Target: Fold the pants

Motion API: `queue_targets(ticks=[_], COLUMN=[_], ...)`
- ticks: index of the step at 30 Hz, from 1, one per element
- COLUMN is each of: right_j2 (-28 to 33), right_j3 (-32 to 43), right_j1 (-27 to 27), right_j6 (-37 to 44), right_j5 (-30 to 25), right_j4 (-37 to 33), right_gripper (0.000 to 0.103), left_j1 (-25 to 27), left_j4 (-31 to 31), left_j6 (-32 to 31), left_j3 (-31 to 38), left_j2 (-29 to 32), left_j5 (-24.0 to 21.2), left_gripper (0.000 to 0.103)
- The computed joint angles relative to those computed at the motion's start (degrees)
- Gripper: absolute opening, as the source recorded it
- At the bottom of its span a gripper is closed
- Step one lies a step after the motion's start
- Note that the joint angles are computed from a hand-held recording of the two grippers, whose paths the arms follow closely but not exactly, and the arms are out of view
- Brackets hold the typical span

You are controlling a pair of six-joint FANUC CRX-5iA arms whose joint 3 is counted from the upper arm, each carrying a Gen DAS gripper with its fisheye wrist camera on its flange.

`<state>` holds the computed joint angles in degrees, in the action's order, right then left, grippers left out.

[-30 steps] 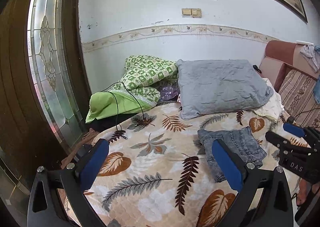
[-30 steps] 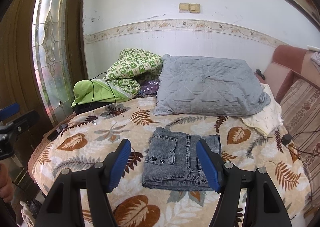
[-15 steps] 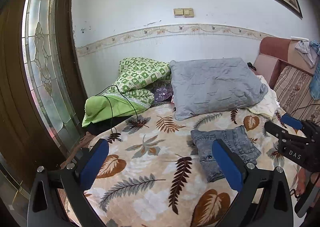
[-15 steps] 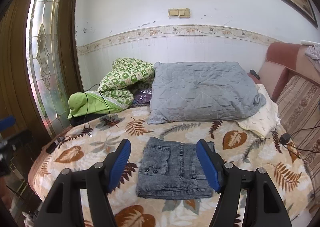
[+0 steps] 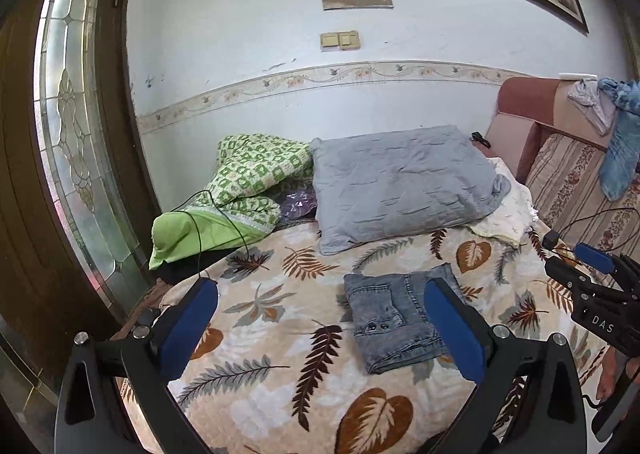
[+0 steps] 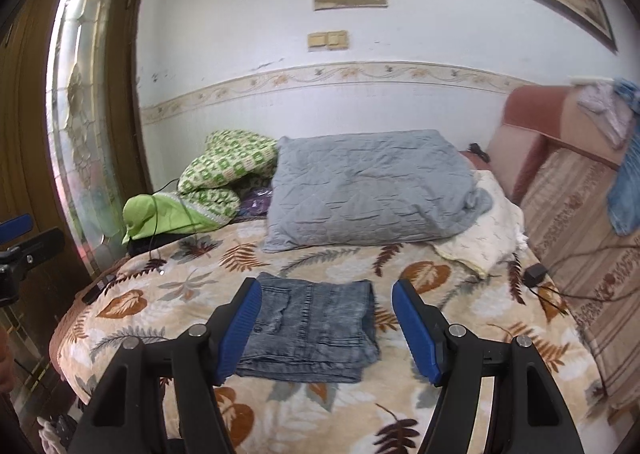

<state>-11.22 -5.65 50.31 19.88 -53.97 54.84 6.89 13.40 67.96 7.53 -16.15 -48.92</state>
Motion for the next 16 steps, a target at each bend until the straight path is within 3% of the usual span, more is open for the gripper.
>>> queue_targets(ticks=[6, 16], right_j2=[-1.6, 3.1], right_j3=[-1.8, 2.0], right_j1=[0.0, -2.5], right_j6=[-0.3, 3.8], right_j5=[-0.5, 3.2], right_j4=[-0.4, -4.6], right_gripper=[0.071, 0.071], left_j1=[-1.8, -1.0], left_j4=[0.5, 0.1], left_j6=[-0.8, -0.3], left_j3=[1.1, 3.3], left_j2=[0.9, 4.9], left_j5=[-0.6, -1.4], left_gripper=[0.103, 0.103])
